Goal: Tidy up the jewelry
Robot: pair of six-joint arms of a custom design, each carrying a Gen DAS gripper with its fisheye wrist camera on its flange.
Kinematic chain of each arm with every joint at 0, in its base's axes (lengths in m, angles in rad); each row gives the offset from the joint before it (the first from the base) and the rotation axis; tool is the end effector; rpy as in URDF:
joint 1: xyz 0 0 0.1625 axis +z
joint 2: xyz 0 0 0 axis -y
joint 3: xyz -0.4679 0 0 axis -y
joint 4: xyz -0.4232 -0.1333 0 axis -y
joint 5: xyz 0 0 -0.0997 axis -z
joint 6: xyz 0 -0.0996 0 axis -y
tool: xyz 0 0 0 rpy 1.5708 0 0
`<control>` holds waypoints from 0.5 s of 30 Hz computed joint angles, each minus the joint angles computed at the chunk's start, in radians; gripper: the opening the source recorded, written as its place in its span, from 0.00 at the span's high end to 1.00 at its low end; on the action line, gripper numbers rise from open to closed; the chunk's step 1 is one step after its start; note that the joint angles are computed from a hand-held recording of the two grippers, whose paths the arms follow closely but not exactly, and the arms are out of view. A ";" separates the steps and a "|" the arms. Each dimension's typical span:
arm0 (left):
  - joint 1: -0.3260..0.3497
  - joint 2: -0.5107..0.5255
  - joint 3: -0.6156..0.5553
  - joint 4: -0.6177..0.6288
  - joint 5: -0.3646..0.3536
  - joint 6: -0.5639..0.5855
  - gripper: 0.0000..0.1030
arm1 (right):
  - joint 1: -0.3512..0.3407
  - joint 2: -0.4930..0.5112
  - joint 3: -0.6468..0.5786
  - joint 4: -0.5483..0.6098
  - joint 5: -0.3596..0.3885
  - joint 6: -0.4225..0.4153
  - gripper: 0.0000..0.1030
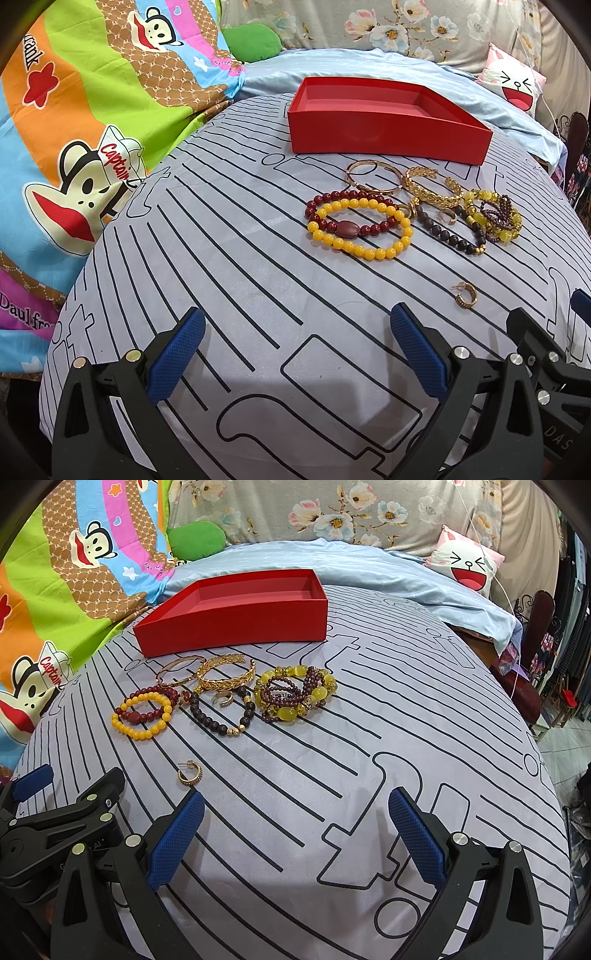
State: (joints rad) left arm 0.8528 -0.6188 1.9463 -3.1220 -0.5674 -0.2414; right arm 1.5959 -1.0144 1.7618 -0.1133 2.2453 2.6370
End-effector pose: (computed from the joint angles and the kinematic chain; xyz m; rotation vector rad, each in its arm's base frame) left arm -0.2259 -0.5889 -0.0069 0.3922 2.1956 -0.7854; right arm 0.0852 -0.5591 0.1458 0.1940 -2.1670 0.8743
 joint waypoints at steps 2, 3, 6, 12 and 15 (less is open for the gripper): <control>0.000 0.000 0.000 0.000 0.000 0.000 0.07 | 0.000 0.000 0.000 0.000 0.000 0.000 0.06; 0.000 -0.001 0.000 0.002 0.000 -0.001 0.07 | 0.000 0.000 0.000 0.000 0.000 0.000 0.06; -0.001 -0.003 -0.001 0.006 0.000 -0.001 0.07 | 0.000 0.000 0.000 0.000 -0.001 0.000 0.06; -0.001 -0.001 -0.001 0.005 0.001 -0.001 0.07 | -0.001 0.000 0.000 0.000 -0.002 0.000 0.06; -0.001 -0.002 -0.001 0.005 0.002 -0.001 0.07 | -0.001 0.000 0.000 0.000 -0.002 0.000 0.06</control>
State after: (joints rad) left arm 0.8518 -0.6209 1.9450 -3.1166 -0.5658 -0.2426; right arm 1.5947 -1.0142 1.7617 -0.1136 2.2433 2.6371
